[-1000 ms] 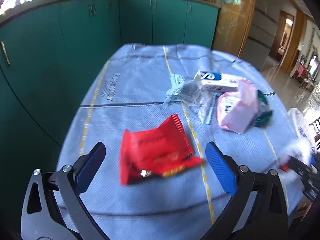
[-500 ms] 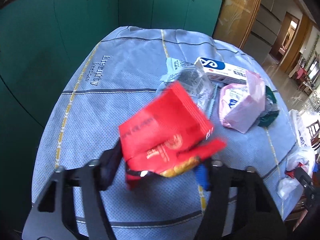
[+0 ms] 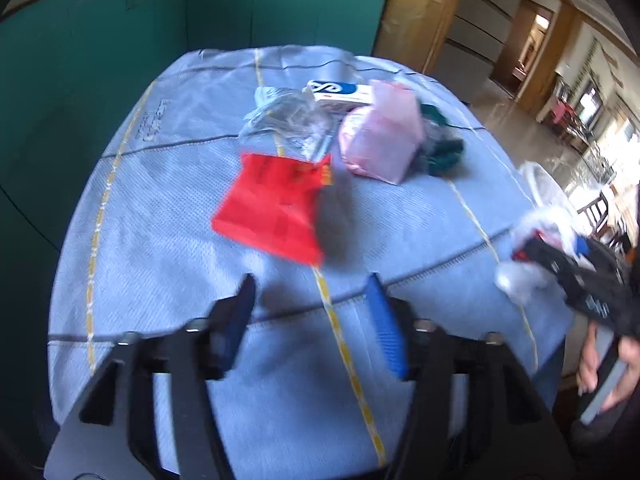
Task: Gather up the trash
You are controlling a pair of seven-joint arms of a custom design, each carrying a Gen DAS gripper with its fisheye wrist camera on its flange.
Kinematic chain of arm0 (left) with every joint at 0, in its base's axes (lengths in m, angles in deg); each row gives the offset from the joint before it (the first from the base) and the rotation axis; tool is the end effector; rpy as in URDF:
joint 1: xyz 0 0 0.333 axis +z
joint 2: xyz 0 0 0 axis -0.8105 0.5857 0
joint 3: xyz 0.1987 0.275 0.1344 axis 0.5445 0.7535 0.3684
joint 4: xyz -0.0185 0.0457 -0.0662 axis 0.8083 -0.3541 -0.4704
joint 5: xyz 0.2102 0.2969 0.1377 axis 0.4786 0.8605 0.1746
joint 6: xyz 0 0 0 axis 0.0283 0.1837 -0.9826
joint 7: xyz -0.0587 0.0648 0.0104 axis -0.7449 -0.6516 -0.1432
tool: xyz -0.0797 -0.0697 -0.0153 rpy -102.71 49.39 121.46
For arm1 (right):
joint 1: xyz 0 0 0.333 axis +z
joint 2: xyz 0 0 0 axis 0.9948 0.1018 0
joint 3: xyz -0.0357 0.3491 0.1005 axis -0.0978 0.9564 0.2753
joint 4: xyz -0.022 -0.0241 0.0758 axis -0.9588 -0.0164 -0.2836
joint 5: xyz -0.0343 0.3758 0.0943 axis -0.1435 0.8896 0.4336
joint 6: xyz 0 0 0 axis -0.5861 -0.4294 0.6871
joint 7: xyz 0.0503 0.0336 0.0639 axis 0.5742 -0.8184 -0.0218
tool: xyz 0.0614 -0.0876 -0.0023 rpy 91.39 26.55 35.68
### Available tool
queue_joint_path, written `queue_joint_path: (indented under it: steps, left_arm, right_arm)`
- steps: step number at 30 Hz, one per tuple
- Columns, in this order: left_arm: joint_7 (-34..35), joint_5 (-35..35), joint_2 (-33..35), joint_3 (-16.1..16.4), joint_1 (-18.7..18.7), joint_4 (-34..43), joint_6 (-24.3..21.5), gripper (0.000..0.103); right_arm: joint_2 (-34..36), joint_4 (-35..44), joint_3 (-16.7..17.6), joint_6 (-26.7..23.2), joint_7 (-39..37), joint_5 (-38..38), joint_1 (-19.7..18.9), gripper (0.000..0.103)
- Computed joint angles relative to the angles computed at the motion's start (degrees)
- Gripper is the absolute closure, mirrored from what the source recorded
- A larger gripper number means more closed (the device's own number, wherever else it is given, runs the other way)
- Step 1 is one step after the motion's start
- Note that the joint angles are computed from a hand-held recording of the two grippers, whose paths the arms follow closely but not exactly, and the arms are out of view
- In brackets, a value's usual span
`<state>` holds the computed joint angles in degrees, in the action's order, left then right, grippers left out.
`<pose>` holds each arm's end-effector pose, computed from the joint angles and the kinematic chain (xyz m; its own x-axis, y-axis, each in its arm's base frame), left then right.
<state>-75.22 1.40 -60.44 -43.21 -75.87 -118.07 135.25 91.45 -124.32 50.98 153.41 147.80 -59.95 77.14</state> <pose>0.4286 -0.3307 0.3586 0.2373 -0.9631 0.1272 -0.7714 -0.2664 -0.5778 0.5242 0.2314 0.3508 0.5070 -0.8591 -0.0703 -0.6861 -0.3529 -0.6361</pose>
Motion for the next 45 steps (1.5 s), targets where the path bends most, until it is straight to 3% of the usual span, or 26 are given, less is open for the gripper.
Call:
queue_joint_path:
  steps: [2,4,6,10,14,16,18,19,21,25,29,31,35,37,40,45]
  left_arm:
    - [0.3,0.3,-1.0,-0.4,-0.5,-0.5,-1.2,0.032]
    - [0.2,0.3,-2.0,-0.9,-1.0,-0.9,-3.8,0.016]
    - [-0.5,0.4,-2.9,-1.2,-1.0,-1.1,-6.1,0.013]
    - [-2.7,1.1,-3.5,-1.3,0.0,-2.0,-4.4,0.011]
    - [-2.8,1.0,-3.2,-1.4,0.5,-2.2,-4.1,0.01]
    - [-2.4,0.5,-3.1,-1.5,0.5,-2.2,-4.3,0.01]
    - [-2.4,0.3,-3.1,-1.5,0.6,-2.3,-4.3,0.009]
    - [-2.5,0.2,-3.1,-1.4,0.6,-2.4,-4.4,0.009]
    - [-2.8,0.3,-3.2,-1.4,0.7,-2.5,-4.6,0.009]
    - [-2.3,-0.1,-3.1,-1.4,0.7,-2.5,-5.2,0.009]
    - [-0.9,-1.0,-3.4,-1.4,0.8,-2.5,-6.9,0.006]
    - [-0.7,-1.0,-3.5,-1.4,1.0,-2.8,-7.1,0.005]
    - [-0.1,-0.1,-3.1,-0.8,2.0,-3.0,-4.2,0.004]
    - [3.5,-1.6,-2.0,-0.6,2.6,-2.1,-2.7,0.004]
    - [8.0,-2.2,-0.8,-0.3,2.3,-0.2,-3.9,0.004]
    - [6.3,0.8,1.0,1.8,3.2,2.6,-0.2,0.004]
  right_arm:
    - [0.2,0.3,-0.2,-0.3,0.0,0.0,0.2,0.03]
    - [0.2,0.5,-0.8,-0.4,-0.1,0.3,0.9,0.027]
    - [0.5,0.8,-1.0,-0.3,-0.3,0.5,1.4,0.023]
    - [0.7,1.7,-3.6,-0.2,-0.8,0.7,4.6,0.023]
    - [0.6,2.5,-10.5,-0.2,-1.6,1.5,12.3,0.023]
    - [0.6,2.5,-11.6,-0.1,-2.3,1.5,13.7,0.027]
    - [0.6,2.4,-12.4,-0.1,-3.2,1.4,14.6,0.048]
    - [0.5,2.3,-12.9,-0.2,-3.5,1.4,15.1,0.049]
    - [0.4,2.0,-11.5,-0.1,-4.2,1.3,13.7,0.057]
    - [0.2,1.3,-7.1,0.2,-4.5,1.1,9.0,0.059]
    - [-0.5,1.1,-9.0,0.0,-3.8,1.7,10.1,0.059]
    - [-0.7,1.0,-7.8,-0.6,-3.7,2.0,8.6,0.059]
    - [-0.9,0.5,-6.9,-0.2,-4.0,2.2,7.3,0.056]
    - [-0.9,0.3,-7.6,0.1,-4.0,2.3,7.8,0.05]
    - [-0.8,0.2,-7.4,0.4,-3.3,2.2,7.3,0.045]
    - [-0.7,0.1,-8.7,0.8,-2.5,1.7,8.4,0.039]
